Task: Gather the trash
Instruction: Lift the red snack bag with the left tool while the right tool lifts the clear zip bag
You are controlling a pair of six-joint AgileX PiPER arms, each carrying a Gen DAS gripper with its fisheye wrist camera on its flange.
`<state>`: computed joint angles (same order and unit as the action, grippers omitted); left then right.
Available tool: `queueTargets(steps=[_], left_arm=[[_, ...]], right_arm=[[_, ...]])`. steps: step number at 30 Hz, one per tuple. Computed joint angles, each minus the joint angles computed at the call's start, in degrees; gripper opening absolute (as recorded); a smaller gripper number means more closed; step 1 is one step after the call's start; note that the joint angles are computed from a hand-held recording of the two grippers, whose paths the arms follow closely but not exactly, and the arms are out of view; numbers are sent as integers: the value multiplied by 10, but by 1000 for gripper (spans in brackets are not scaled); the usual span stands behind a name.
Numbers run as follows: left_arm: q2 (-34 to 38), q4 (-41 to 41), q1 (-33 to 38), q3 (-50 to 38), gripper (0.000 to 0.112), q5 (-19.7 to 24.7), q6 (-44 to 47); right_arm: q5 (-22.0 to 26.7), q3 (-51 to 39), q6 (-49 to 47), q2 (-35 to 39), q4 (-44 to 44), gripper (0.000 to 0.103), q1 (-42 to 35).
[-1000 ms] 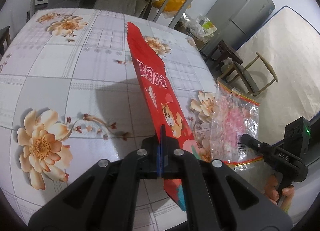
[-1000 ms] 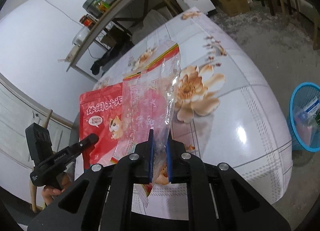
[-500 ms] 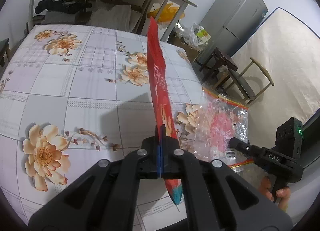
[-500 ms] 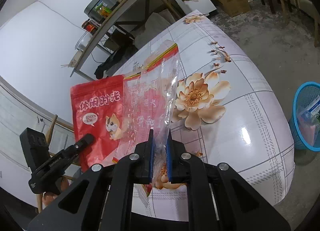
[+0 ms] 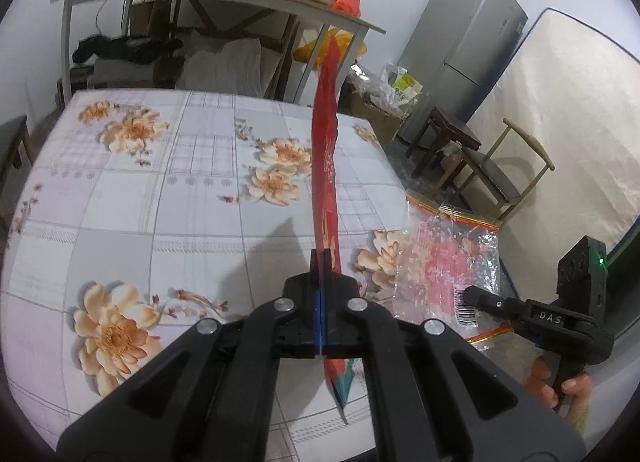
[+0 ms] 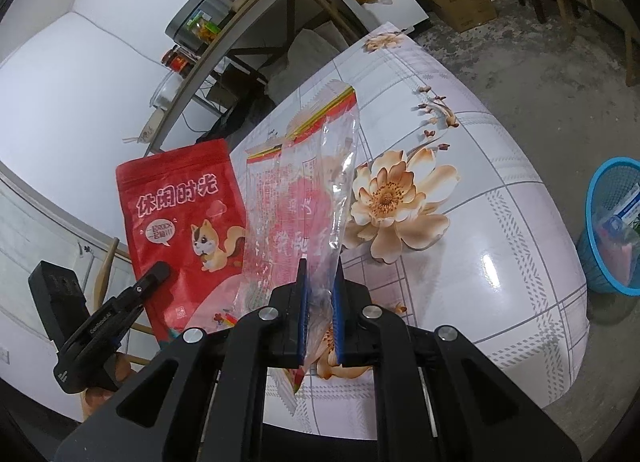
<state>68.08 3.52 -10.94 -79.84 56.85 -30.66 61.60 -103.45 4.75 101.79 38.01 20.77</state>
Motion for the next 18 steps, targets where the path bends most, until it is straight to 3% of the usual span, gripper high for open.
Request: queueTargets(steps=[18], left_arm=[[1,229,-131,-37,0,57,-119]], right_arm=[[10,-16,17,-3,-14,11,5]])
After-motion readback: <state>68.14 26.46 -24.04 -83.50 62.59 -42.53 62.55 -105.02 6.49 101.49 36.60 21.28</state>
